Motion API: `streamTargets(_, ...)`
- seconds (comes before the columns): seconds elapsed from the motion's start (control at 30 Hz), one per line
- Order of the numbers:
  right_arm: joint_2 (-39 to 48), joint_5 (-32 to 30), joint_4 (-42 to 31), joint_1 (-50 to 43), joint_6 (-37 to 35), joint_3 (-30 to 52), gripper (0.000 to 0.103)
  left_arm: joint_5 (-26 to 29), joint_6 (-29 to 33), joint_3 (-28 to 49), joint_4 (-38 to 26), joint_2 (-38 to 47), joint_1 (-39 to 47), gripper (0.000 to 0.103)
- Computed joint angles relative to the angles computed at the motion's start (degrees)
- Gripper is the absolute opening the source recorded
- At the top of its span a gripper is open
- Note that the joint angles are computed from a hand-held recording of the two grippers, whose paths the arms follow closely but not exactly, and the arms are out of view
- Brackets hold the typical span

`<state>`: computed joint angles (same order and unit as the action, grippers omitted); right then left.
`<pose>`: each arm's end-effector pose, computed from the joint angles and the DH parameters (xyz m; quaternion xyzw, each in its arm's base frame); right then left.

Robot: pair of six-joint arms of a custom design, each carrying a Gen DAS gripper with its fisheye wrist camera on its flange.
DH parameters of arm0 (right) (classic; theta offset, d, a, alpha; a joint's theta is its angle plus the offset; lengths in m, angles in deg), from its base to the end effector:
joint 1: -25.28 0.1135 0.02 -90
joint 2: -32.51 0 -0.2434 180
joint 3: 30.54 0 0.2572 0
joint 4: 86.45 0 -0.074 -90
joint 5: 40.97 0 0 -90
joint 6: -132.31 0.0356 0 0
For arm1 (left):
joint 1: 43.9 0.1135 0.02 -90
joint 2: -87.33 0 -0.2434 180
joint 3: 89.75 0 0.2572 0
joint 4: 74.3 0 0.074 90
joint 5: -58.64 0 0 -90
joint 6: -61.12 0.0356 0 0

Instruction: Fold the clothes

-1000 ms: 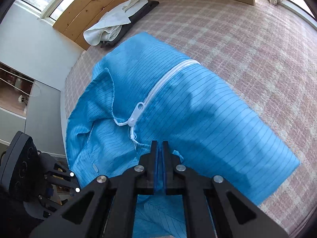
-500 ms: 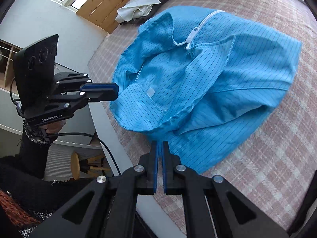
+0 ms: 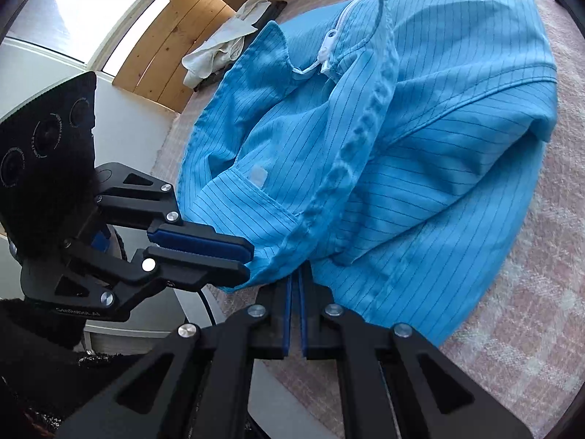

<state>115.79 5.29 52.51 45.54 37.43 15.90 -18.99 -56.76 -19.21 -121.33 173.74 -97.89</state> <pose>0.1963 0.0987 0.1035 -0.2392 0.8922 0.3802 0.0475 0.1712 -0.2485 0.1893 0.2429 0.9358 -0.2317 0.1073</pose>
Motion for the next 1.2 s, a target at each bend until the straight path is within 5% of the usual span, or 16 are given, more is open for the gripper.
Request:
streamTargets(0.13, -2.0, -4.1, 4.9, -1.8, 4.7, -2.5, 0.005, 1.6, 0.4, -2.4, 0.6, -1.6, 0.5, 0.005)
streamTargets(0.3, -2.0, 2.4, 1.1, -0.2, 2.2, -1.1, 0.005, 1.9, 3.6, -2.0, -0.1, -2.7, 3.9, 0.005)
streamTargets(0.83, 1.0, -7.5, 11.8, -6.3, 5.4, -5.9, 0.005, 4.7, 20.2, 23.1, -8.9, 21.0, 5.7, 0.006)
streamTargets(1.03, 1.3, -7.8, 10.3, -7.4, 3.4, -6.7, 0.005, 1.4, 20.0, 14.3, -10.7, 9.3, 7.7, 0.006)
streamTargets(1.2, 4.3, -10.5, 12.0, -8.2, 3.5, -6.0, 0.005, 4.4, 17.0, 6.1, -9.1, 3.3, 6.2, 0.006)
